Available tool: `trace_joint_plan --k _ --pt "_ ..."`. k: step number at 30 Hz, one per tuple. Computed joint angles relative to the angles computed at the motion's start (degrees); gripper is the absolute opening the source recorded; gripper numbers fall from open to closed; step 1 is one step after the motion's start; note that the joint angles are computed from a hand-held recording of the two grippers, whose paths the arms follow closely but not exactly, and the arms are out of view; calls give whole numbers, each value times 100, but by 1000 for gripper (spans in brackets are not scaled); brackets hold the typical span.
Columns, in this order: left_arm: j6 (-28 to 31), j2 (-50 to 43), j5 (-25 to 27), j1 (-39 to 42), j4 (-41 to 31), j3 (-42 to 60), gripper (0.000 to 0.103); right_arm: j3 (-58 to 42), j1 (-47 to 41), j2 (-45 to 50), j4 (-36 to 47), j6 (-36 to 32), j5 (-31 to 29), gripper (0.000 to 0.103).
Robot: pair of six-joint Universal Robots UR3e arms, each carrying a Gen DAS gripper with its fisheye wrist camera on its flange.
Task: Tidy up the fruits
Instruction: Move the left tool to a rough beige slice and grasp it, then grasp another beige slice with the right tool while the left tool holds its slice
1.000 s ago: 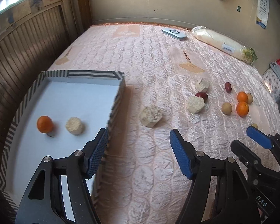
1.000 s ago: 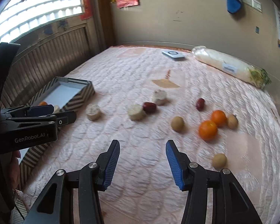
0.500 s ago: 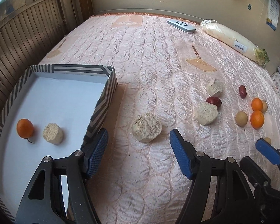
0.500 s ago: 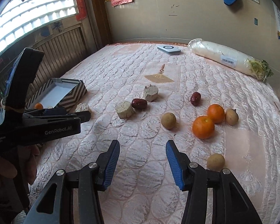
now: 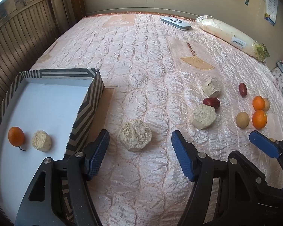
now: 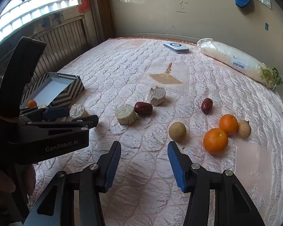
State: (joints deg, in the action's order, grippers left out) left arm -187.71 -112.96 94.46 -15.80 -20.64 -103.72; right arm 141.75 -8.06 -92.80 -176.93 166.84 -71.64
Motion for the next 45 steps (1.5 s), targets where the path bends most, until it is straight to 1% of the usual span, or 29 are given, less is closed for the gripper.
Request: trace_joint_plan --k 3,4,6,7,8,9,13,17,20,27,29,30,31,33,37,41,45 --pt "12 91 -204 97 136 -131 68 -12 -3 28 -35 5 24 50" --pt "40 116 -248 110 203 -177 66 -29 9 57 -49 4 19 50" --pt "103 136 -265 110 230 -202 43 -71 48 123 -72 16 -14 50" --pt "110 133 -260 113 184 -189 36 -77 56 138 -81 16 -16 50" --pt "107 127 -228 112 212 -202 33 -95 71 156 -82 28 -32 50" --pt "143 133 -225 122 259 -230 32 -104 80 170 -93 39 -50 50" --pt "216 373 -584 300 231 -448 32 -171 115 298 -202 116 -17 50" --pt "268 597 -629 321 229 -600 32 -463 325 701 -382 234 -55 50" --pt "322 849 -772 409 166 -765 32 -794 540 1083 -450 308 -156 50" --pt "369 1176 -807 533 89 -1033 32 -1579 944 1913 -522 475 -457 50" --pt "357 1235 -770 548 87 -1084 32 -1806 1084 2061 -421 479 -658 40" --pt "356 1283 -760 563 99 -1134 32 -1841 1143 2087 -452 465 -744 31" --pt "362 1312 -727 555 124 -1168 32 -1865 1188 2093 -438 442 -801 31" --pt "365 1311 -652 509 174 -1186 32 -1816 1255 2047 -452 448 -937 31" --pt "360 1358 -657 476 220 -1270 32 -1369 1135 1608 -541 513 -818 30" --pt "324 1443 -607 381 273 -1348 32 -712 968 875 -715 595 -736 30" --pt "297 1573 -523 261 295 -1406 32 -164 819 176 -856 771 -787 30"
